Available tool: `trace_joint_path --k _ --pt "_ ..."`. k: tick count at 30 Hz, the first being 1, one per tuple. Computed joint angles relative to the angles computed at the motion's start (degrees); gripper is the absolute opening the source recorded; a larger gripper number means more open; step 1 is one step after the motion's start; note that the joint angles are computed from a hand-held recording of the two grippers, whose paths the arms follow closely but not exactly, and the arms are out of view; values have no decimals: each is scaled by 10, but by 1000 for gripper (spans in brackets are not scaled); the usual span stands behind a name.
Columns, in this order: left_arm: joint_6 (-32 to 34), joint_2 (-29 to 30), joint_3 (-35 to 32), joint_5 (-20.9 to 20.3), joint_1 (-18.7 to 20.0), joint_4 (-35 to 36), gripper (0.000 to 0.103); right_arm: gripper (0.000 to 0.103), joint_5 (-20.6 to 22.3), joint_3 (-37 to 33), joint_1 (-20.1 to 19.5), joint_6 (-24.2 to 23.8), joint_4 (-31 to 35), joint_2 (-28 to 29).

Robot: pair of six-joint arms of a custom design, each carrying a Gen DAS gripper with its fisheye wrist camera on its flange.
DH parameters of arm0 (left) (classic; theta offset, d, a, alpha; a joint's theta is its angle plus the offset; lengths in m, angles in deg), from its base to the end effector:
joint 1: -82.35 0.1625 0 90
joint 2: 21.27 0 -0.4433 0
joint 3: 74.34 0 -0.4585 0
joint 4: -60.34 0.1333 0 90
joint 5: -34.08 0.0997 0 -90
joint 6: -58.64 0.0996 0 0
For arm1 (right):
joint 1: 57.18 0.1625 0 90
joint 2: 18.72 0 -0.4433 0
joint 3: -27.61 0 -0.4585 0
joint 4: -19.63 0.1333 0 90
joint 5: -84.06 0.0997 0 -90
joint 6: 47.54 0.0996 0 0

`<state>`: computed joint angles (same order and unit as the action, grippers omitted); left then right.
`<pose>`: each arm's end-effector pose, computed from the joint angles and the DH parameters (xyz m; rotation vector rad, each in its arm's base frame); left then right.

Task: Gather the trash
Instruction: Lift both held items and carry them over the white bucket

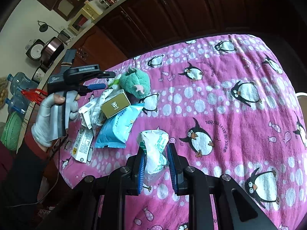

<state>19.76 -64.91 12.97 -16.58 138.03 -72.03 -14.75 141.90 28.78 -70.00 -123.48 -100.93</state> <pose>-0.2608 -0.7305 0.0726 -0.0904 2.5274 -0.5160 0.0771 -0.5838 0.3021 0.4192 -2.8420 0.4682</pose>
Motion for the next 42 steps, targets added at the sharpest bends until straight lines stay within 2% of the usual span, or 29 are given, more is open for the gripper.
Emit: trace_joint_path --k 2,4,5,8,10,17,26,33,42 --pt "-24 18 -24 27 -1 56 63 21 -1 -1 0 0 0 1" --pt "-30 25 -30 1 9 52 63 21 -2 -2 -2 2 0 1" --pt "-29 25 -27 2 10 43 62 21 -2 -2 -3 3 0 1" --pt "-13 23 -20 2 8 25 36 21 -4 -1 -4 6 -2 1" --pt "0 14 -11 11 2 11 31 21 0 1 -3 4 -6 -1" --pt "63 -40 43 20 -26 -89 30 21 17 7 -2 3 -20 -18" --pt "96 -86 95 8 -74 -139 30 21 30 17 -1 0 -29 -46" --pt "127 -78 78 -13 -111 -147 30 21 42 27 -7 -1 -37 -73" --pt "156 -31 53 -37 -149 -142 30 21 48 36 -24 0 -47 -109"
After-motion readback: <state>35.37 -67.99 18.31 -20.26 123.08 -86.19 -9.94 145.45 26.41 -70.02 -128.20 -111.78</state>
